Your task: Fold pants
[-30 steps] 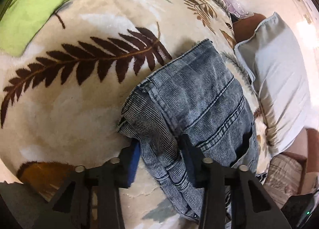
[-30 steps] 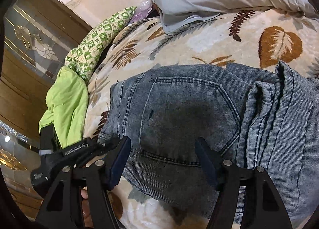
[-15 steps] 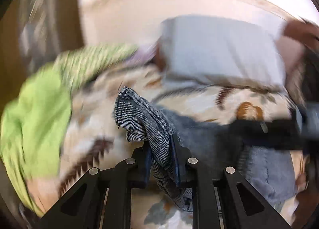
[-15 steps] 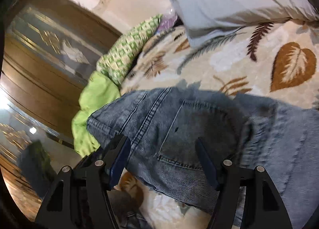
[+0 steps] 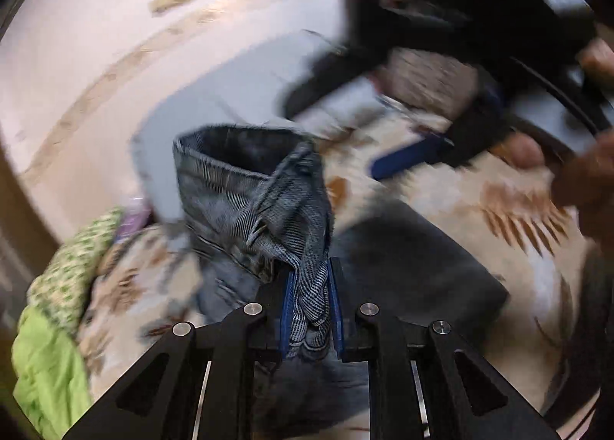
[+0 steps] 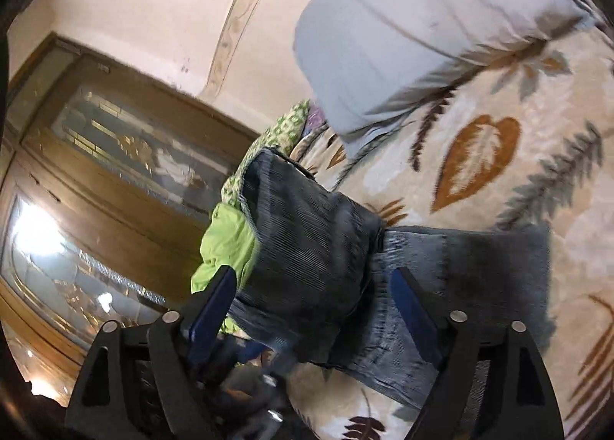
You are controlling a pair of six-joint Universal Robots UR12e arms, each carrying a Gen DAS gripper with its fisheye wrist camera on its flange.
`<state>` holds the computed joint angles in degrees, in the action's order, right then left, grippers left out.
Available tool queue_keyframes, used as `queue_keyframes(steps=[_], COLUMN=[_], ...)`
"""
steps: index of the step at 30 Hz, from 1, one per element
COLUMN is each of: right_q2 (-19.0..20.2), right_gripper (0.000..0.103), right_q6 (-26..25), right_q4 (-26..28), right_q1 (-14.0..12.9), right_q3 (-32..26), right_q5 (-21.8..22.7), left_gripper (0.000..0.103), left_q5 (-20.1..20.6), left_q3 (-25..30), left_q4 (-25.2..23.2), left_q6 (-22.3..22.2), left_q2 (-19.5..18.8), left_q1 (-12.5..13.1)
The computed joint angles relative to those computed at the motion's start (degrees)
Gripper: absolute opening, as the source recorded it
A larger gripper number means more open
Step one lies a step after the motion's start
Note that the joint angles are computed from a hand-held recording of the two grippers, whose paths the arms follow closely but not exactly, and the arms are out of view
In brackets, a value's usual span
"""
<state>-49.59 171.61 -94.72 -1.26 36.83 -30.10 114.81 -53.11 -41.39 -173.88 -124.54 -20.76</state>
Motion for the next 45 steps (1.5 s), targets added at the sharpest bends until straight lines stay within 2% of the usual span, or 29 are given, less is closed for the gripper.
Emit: queue_keyframes(steps=[4, 6, 7, 8, 10, 11, 16, 18, 20, 21, 22, 23, 24, 25, 26, 27, 28, 29, 30, 31, 34, 36, 38, 40, 41, 42, 43, 44, 45], right_q2=[1.8, 2.5, 2.4, 2.3, 2.2, 1.8, -1.2, -2.0, -1.4, -0.4, 0.7, 1.4, 1.0, 0.6, -0.3, -2.0, -4.0, -5.4, -7.2, -8.2, -11.1, -11.4, -11.2, -10.8, -10.7, -10.4, -10.0, -9.7, -9.5], right_gripper=[0.085, 0.075, 0.060, 0.038, 0.012, 0.010, 0.008, 0.008, 0.008, 0.009, 0.011, 0.017, 0.017, 0.019, 0.025, 0.040, 0.066, 0.075, 0.074, 0.074, 0.074, 0.071, 0.053, 0.047, 0.043, 0.043, 0.043, 0.035, 0.019], right_q6=[-1.0, 0.1, 0.3, 0.8, 1.5, 1.0, 0.2, 0.6, 2.2, 2.8, 3.1, 4.1, 6.8, 7.2, 7.1, 7.7, 8.9, 9.6, 9.9, 9.9, 10.8, 9.5, 7.1, 6.1, 6.2, 6.2, 5.8, 5.2, 5.3], right_q4=[4.5, 5.9, 5.2, 4.5, 5.6, 5.4, 2.7, 2.3, 3.9, 5.8, 8.5, 10.2, 9.4, 8.4, 6.2, 1.5, -4.4, -8.5, -12.6, -14.3, -17.3, -15.2, -12.7, -11.7, -11.5, -10.9, -9.8, -8.7, -8.3], right_q1=[0.6, 1.0, 1.2, 1.4, 1.3, 1.1, 0.6, 0.2, 0.0, 0.2, 0.6, 0.7, 0.5, 0.4, 0.3, 0.3, 0.2, 0.2, 0.3, 0.2, -0.2, 0.4, 1.3, 2.5, 2.8, 3.1, 3.5, 3.8, 4.0], right_q3=[-2.0, -2.9, -2.9, -3.0, -3.3, -2.9, 0.5, 2.0, 2.3, 1.6, 0.1, -0.5, 0.7, 1.3, 2.5, 4.9, 8.1, 10.2, 12.9, 14.5, 19.6, 20.0, 19.1, 18.3, 18.2, 17.8, 17.1, 16.7, 16.6], right_q5=[-5.8, -7.6, -10.0, -12.1, -12.7, -12.7, -13.1, -14.8, -16.7, -18.9, -23.1, -24.9, -24.3, -23.7, -23.8, -24.3, -25.0, -26.2, -27.7, -28.0, -26.4, -27.4, -30.9, -33.3, -33.9, -34.6, -35.8, -37.5, -39.2], left_gripper=[0.015, 0.014, 0.012, 0.011, 0.007, 0.007, 0.006, 0.007, 0.007, 0.007, 0.007, 0.007, 0.007, 0.007, 0.009, 0.012, 0.023, 0.040, 0.048, 0.057, 0.059, 0.064, 0.063, 0.062, 0.062, 0.061, 0.054, 0.049, 0.049], left_q5=[-1.6, -1.7, -2.0, -2.7, -3.3, -4.4, -11.8, -13.9, -15.6, -17.0, -18.6, -19.5, -20.8, -23.6, -26.0, -28.1, -28.3, -27.3, -26.7, -27.0, -31.1, -29.9, -26.3, -29.1, -30.5, -30.6, -30.6, -32.2, -32.8], left_q3=[0.5, -0.7, -1.7, -2.3, -2.8, -3.2, -3.3, -3.9, -3.9, -4.0, -4.0, -4.3, -4.9, -5.9, -6.6, -8.4, -8.9, -10.3, -11.7, -13.4, -17.1, -18.3, -17.1, -16.8, -16.7, -16.0, -15.4, -15.0, -14.6], left_q4=[-1.4, -0.5, -0.4, -0.8, -1.8, -1.8, -3.5, -4.5, -7.0, -8.6, -10.1, -10.8, -11.5, -11.8, -11.0, -9.1, -8.4, -7.4, -6.0, -4.7, -2.5, -2.8, -7.3, -8.7, -9.0, -9.8, -11.2, -11.8, -11.5], left_q6=[7.0, 11.1, 12.1, 12.6, 13.0, 12.5, 8.2, 6.2, 4.5, 3.2, 1.8, 0.3, -2.0, -5.6, -8.0, -11.3, -13.3, -16.1, -18.8, -21.0, -30.6, -37.9, -42.9, -44.9, -44.1, -42.7, -41.3, -40.7, -41.1], left_q2=[-1.1, -0.5, 0.1, 0.6, 1.3, 1.9, 4.1, 4.5, 4.3, 4.3, 4.2, 4.4, 4.8, 5.9, 6.7, 8.2, 8.8, 10.0, 11.2, 12.3, 15.0, 15.7, 15.3, 14.8, 14.4, 13.7, 13.0, 12.0, 11.2], left_q1=[-1.2, -1.7, -1.8, -1.8, -2.0, -1.8, -0.3, 0.1, 0.5, 0.7, 1.0, 1.2, 1.6, 2.3, 3.2, 3.9, 4.1, 4.4, 4.7, 5.3, 8.2, 10.0, 10.8, 12.1, 12.5, 12.4, 12.4, 12.8, 12.7])
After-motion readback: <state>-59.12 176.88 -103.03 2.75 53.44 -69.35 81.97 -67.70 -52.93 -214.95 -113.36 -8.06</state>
